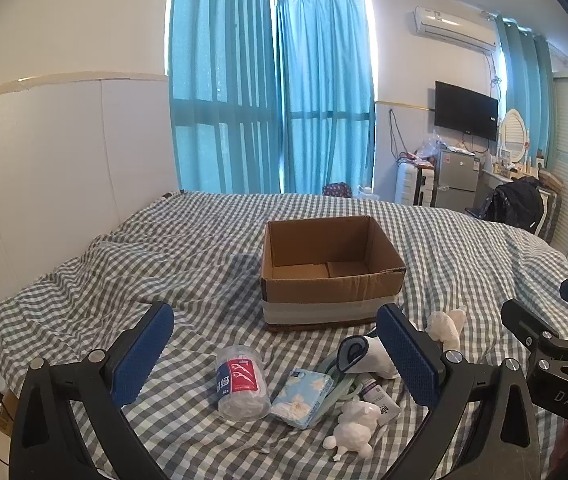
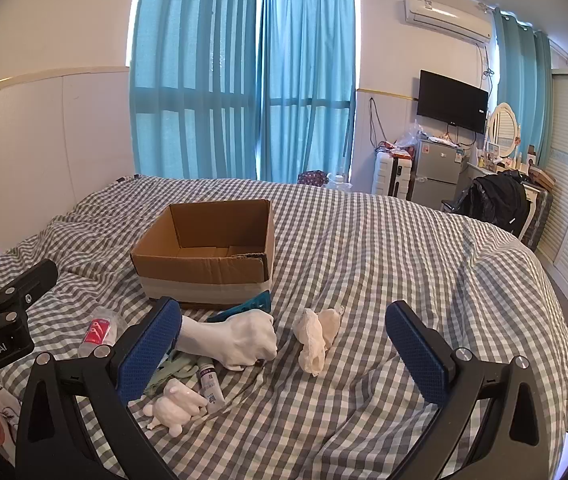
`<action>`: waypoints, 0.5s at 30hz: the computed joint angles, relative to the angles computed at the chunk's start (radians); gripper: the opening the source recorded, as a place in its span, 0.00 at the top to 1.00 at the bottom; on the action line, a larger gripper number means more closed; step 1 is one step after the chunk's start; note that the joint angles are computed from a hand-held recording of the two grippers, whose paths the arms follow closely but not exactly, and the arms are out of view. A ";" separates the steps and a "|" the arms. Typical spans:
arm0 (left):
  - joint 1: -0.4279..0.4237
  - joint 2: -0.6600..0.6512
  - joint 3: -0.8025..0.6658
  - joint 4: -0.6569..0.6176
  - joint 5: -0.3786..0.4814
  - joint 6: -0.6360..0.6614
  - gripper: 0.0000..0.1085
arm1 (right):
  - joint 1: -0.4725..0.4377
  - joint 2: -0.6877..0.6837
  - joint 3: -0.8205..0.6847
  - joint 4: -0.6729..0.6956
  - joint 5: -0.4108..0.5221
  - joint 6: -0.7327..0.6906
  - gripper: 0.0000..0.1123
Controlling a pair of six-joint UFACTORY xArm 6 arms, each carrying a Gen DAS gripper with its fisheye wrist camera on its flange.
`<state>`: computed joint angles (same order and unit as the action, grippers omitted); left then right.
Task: Organize objects
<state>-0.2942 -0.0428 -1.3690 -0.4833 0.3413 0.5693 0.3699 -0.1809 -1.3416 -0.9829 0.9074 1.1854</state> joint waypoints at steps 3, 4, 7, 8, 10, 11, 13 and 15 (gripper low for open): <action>0.001 0.002 -0.003 0.007 0.003 -0.004 0.05 | -0.001 -0.003 0.003 0.002 0.001 0.000 0.08; 0.001 0.003 -0.004 0.007 0.003 -0.005 0.05 | -0.001 -0.003 0.004 0.003 0.000 -0.001 0.08; 0.002 0.005 -0.009 0.008 0.013 -0.015 0.05 | 0.000 -0.002 0.001 0.005 0.003 -0.006 0.08; 0.003 0.007 -0.013 0.013 0.020 -0.025 0.05 | -0.001 -0.002 0.001 0.005 0.003 -0.007 0.08; 0.005 0.009 -0.014 0.011 0.026 -0.031 0.05 | -0.002 -0.002 0.002 0.005 0.000 -0.008 0.08; 0.005 0.008 -0.013 0.012 0.024 -0.033 0.05 | -0.003 -0.002 0.003 0.007 -0.004 -0.009 0.08; 0.003 0.007 -0.009 0.026 0.017 -0.045 0.05 | -0.004 -0.001 0.003 0.010 -0.007 -0.012 0.08; 0.004 0.010 -0.010 0.035 0.016 -0.053 0.05 | -0.003 0.001 -0.001 0.010 -0.003 -0.015 0.08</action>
<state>-0.2905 -0.0329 -1.3788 -0.4481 0.3573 0.5163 0.3664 -0.1795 -1.3425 -0.9731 0.9044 1.1702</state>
